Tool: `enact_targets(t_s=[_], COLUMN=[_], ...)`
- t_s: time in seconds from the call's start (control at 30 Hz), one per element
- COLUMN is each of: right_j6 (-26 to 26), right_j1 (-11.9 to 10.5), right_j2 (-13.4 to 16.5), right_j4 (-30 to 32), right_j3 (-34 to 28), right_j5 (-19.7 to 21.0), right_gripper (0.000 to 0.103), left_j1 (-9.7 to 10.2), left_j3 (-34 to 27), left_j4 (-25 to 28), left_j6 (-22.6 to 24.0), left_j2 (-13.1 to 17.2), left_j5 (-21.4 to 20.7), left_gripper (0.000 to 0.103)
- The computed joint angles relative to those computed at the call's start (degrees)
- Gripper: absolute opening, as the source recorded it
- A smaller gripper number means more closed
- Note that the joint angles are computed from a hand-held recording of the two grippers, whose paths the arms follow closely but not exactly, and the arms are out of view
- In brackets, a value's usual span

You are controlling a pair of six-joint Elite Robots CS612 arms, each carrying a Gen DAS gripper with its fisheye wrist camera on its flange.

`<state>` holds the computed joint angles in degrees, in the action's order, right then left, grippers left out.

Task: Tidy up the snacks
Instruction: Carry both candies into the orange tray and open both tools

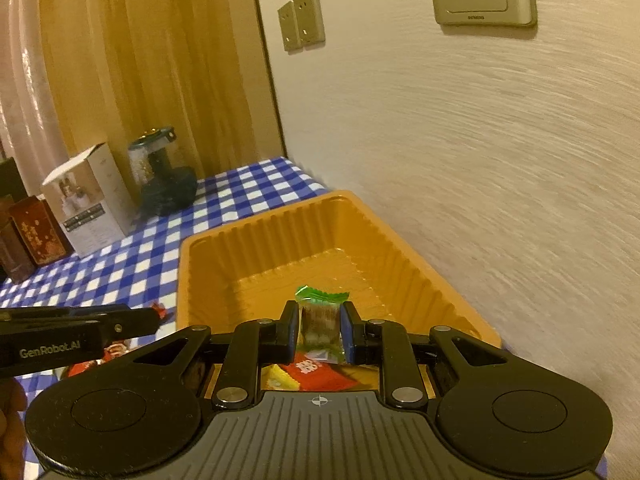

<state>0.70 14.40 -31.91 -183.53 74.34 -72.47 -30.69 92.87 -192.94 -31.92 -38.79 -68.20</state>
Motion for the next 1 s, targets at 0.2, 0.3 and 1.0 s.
enact_targets(t_s=[0.2,0.3,1.0], right_j6=[2.9,3.8,4.1], right_j1=[-0.2,-0.2,0.2], right_j2=[0.2,0.2,0.1], right_j4=[-3.5,-3.4,-4.0], right_j3=[0.4,0.3,0.4], right_j5=[0.1,-0.3,-1.1], right_gripper=[0.080,0.080,0.080], left_j1=[0.11,0.14,0.85], left_j3=[0.3,0.4,2.5], left_j4=[0.4,0.5,1.5], left_j6=[-0.4,-0.8,-2.8], left_j2=[-0.1,-0.2,-1.3], left_j5=[0.5,0.9,4.0], left_gripper=[0.032,0.032,0.033])
